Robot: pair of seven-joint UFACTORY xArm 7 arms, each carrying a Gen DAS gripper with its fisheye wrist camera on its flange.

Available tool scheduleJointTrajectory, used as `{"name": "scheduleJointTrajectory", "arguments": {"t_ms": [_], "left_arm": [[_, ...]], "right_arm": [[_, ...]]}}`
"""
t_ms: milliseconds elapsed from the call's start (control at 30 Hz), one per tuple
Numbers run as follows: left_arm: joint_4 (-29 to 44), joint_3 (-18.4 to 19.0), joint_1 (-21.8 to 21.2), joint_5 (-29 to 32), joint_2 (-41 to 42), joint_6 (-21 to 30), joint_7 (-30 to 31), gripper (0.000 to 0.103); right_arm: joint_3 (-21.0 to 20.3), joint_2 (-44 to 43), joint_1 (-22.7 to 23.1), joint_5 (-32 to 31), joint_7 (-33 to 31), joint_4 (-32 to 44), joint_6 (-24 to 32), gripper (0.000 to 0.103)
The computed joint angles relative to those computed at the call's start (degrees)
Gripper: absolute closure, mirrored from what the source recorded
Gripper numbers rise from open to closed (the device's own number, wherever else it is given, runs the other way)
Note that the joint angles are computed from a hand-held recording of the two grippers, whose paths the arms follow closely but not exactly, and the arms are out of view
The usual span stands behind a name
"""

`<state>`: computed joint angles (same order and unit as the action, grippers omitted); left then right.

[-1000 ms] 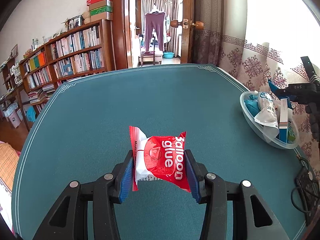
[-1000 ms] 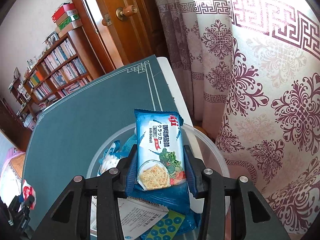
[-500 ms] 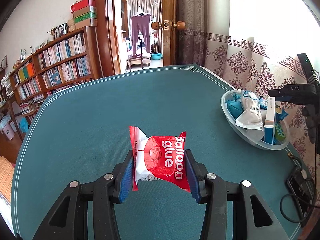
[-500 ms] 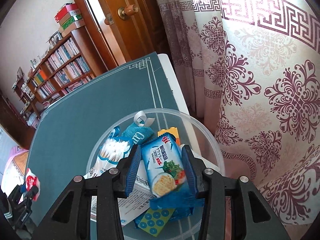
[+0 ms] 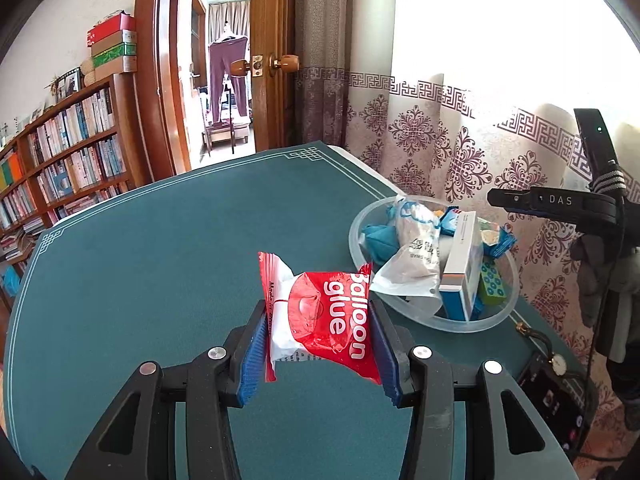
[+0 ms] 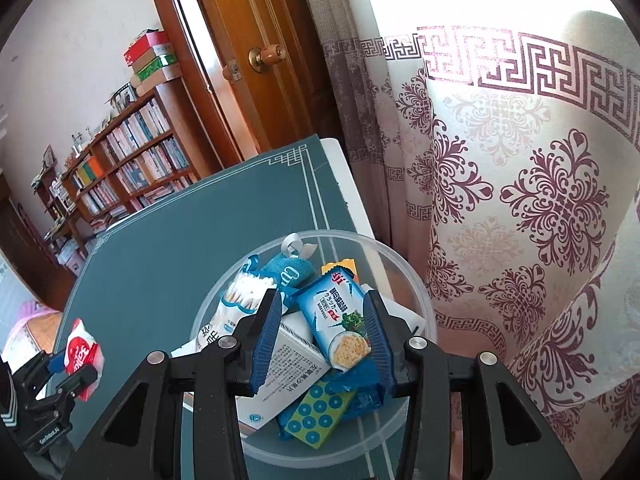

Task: Organize objects
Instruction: 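Carry glue packet and cracker packet over the bowl with both tools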

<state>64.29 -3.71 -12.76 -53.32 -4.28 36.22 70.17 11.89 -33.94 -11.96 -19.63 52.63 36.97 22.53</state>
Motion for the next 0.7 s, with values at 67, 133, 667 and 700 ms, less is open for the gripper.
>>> {"name": "scheduleJointTrajectory", "arguments": {"t_ms": [67, 133, 667, 700], "left_arm": [[0.28, -0.41, -0.58, -0.63, -0.51, 1.37, 0.12, 0.053], [-0.04, -0.79, -1.45, -1.44, -1.47, 2.95, 0.74, 0.053], [-3.33, -3.59, -9.70, 0.13, -3.56, 9.58, 2.19, 0.053], [-2.71, -3.79, -9.78, 0.78, -2.68, 9.96, 1.42, 0.053]], "right_arm": [[0.49, -1.60, -0.36, -0.29, 0.82, -0.94, -0.12, 0.059], [1.10, -3.52, -0.85, -0.73, 1.42, -2.10, -0.03, 0.059], [1.04, -11.47, -1.96, 0.75, 1.38, -8.01, -0.50, 0.059], [0.95, -11.60, -2.02, 1.01, 1.21, -8.29, -0.69, 0.059]]}}
